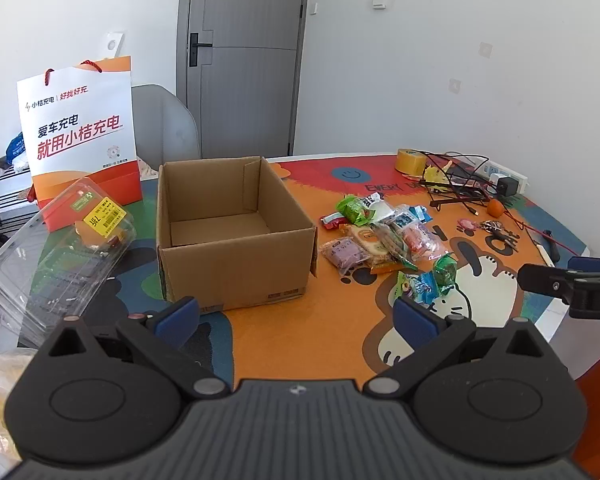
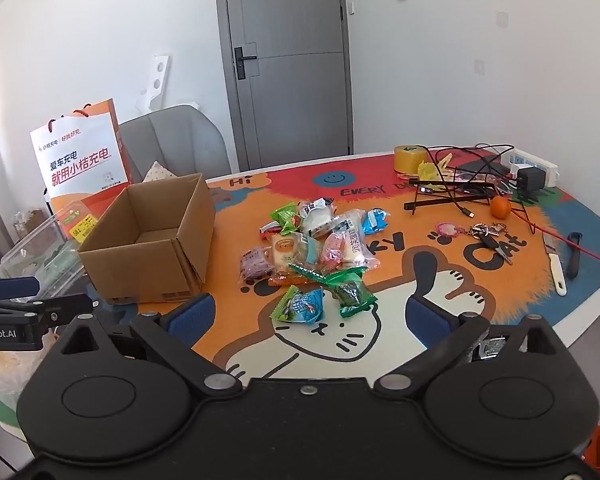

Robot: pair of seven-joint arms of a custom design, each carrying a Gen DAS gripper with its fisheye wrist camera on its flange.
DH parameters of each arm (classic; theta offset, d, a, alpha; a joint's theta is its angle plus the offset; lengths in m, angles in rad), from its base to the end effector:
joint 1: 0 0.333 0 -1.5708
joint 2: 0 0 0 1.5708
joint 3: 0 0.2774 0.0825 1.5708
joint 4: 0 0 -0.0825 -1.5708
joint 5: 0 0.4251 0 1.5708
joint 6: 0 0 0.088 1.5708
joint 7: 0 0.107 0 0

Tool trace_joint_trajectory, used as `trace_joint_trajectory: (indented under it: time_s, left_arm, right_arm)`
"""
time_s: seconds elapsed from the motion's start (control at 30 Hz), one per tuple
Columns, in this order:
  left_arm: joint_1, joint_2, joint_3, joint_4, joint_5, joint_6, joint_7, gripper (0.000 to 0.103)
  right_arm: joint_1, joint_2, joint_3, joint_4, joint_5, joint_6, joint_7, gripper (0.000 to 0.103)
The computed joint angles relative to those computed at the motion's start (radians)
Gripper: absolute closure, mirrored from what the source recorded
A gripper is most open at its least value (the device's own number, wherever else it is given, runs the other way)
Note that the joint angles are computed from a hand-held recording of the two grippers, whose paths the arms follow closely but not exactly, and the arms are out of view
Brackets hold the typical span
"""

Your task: Organize snacks

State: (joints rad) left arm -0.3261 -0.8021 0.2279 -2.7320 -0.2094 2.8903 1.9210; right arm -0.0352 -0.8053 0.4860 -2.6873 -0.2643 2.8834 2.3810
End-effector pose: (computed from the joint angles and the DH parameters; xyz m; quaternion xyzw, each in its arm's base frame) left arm 0.4261 -0.0290 0.5126 -0.5403 0.6996 -0.3935 0.2526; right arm 0.3908 0.2092 0.5051 -0.5877 0.6459 -0.3255 0.3626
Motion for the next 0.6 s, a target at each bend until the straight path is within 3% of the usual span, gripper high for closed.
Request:
trace_joint_trajectory:
  time_s: [0.6]
  left_arm:
    - [0.01, 0.002, -0.004, 0.007, -0.015, -0.015, 0.007, 0.001]
  right_arm:
    - [0.0, -0.001, 0.005, -0.001, -0.019, -0.004, 0.006, 0.0]
